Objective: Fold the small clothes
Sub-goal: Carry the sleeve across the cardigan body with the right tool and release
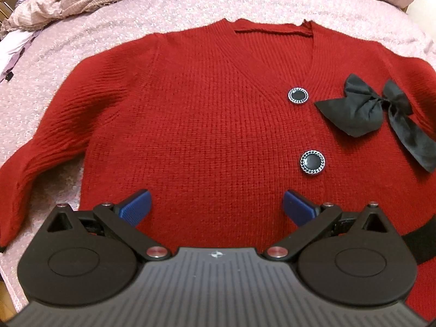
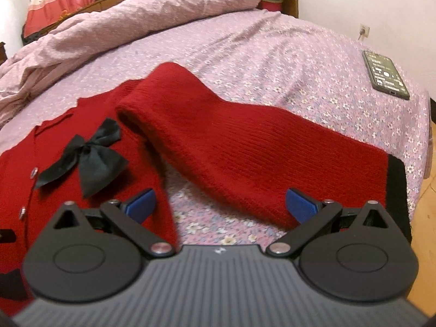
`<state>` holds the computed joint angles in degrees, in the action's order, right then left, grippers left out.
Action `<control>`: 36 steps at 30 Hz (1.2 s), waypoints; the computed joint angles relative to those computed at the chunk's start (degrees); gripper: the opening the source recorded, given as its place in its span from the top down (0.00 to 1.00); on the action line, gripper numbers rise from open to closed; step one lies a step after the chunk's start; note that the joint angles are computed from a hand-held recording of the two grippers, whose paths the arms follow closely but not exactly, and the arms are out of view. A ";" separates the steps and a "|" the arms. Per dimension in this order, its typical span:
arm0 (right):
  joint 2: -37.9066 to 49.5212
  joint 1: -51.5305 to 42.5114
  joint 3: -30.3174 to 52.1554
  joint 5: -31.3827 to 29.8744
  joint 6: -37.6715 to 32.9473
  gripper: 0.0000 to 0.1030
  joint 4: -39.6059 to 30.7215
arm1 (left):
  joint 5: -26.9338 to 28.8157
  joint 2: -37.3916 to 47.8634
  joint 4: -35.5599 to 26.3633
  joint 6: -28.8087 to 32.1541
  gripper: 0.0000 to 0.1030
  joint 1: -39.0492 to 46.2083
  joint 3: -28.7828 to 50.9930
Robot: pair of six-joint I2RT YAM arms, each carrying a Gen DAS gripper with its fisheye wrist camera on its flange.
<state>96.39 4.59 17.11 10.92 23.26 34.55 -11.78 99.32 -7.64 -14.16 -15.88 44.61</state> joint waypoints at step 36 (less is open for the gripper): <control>13.03 -8.60 -3.33 -1.67 -2.43 0.23 19.78 | 1.55 4.16 3.82 0.59 0.00 0.43 0.45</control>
<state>109.41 -4.01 13.78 9.26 20.84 54.33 -10.23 103.48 -3.82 -13.57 -15.45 45.06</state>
